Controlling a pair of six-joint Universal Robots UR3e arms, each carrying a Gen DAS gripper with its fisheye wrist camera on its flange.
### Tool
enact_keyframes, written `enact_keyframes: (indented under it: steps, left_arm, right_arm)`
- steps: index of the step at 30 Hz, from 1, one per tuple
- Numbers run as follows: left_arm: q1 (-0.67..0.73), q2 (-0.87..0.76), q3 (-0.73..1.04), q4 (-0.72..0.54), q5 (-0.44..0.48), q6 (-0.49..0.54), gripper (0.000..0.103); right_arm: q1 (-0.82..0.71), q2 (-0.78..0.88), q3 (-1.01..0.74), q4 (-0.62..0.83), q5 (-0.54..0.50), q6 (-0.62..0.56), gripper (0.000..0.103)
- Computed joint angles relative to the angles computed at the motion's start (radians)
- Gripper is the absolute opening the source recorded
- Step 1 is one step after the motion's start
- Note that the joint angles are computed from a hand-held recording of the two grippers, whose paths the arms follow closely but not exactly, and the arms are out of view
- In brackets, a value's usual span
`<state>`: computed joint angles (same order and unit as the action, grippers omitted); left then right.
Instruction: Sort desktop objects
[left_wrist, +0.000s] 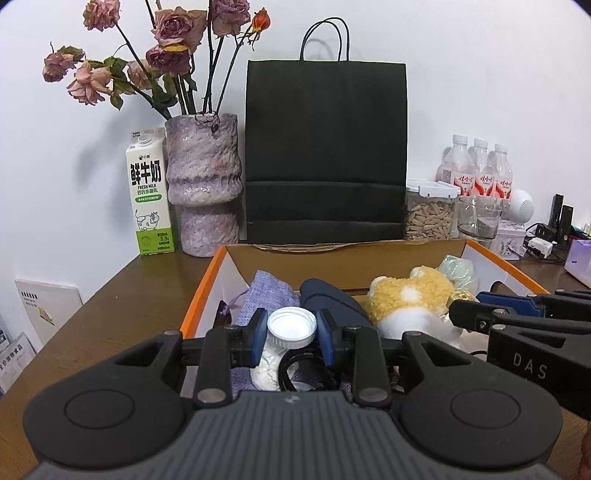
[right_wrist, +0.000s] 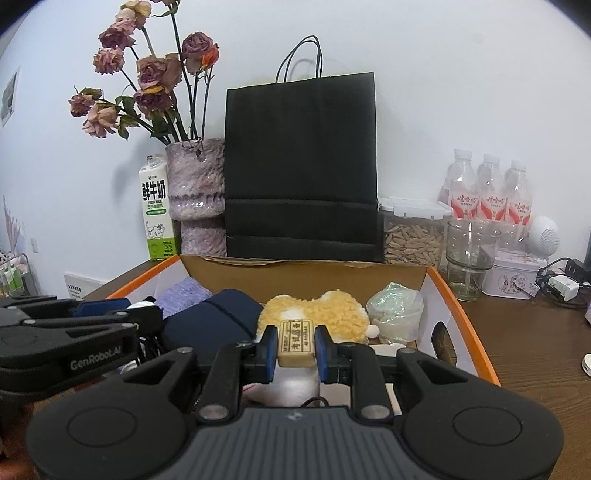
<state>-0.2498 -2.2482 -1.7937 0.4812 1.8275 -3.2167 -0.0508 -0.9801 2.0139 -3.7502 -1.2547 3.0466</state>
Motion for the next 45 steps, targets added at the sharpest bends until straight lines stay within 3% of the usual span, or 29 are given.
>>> enact_keyframes:
  steps: [6,8,10,12,14,15,16,17,33,39,45]
  left_arm:
    - [-0.010,-0.001,-0.005,0.025,0.015,0.017,0.030]
    - [-0.014,0.003,-0.008,0.029,0.031,0.019,0.035]
    - [-0.022,0.004,-0.007,0.038,0.058,0.026,0.066]
    - [-0.036,-0.001,0.003,0.050,0.100,0.037,0.086]
    - [-0.054,-0.009,0.020,0.065,0.157,0.038,0.096]
    - [-0.065,-0.019,0.039,0.065,0.201,0.037,0.103]
    - [-0.068,-0.027,0.045,0.081,0.217,0.041,0.103]
    - [-0.061,-0.023,0.036,0.096,0.203,0.044,0.103]
    - [-0.059,0.062,-0.037,0.061,0.181,-0.006,0.103]
    - [-0.089,0.159,-0.175,0.115,0.193,-0.009,0.103]
    - [-0.164,0.263,-0.357,0.175,0.250,-0.051,0.103]
  right_arm:
    - [0.000,-0.008,0.017,-0.020,-0.003,-0.001,0.020]
    - [0.001,-0.012,0.020,-0.020,-0.004,-0.004,0.020]
    - [0.000,-0.017,0.029,-0.028,-0.008,-0.001,0.025]
    - [-0.005,-0.031,0.036,-0.023,-0.007,0.009,0.058]
    - [-0.008,-0.033,0.046,-0.057,-0.018,0.028,0.082]
    - [-0.005,-0.034,0.048,-0.071,-0.035,0.030,0.090]
    - [-0.005,-0.037,0.049,-0.078,-0.045,0.031,0.093]
    - [-0.007,-0.044,0.050,-0.072,-0.050,0.032,0.103]
    - [-0.012,-0.140,0.093,0.000,-0.043,0.027,0.103]
    - [-0.038,-0.273,0.241,-0.024,-0.007,-0.006,0.103]
    - [-0.110,-0.448,0.509,-0.126,0.078,-0.051,0.103]
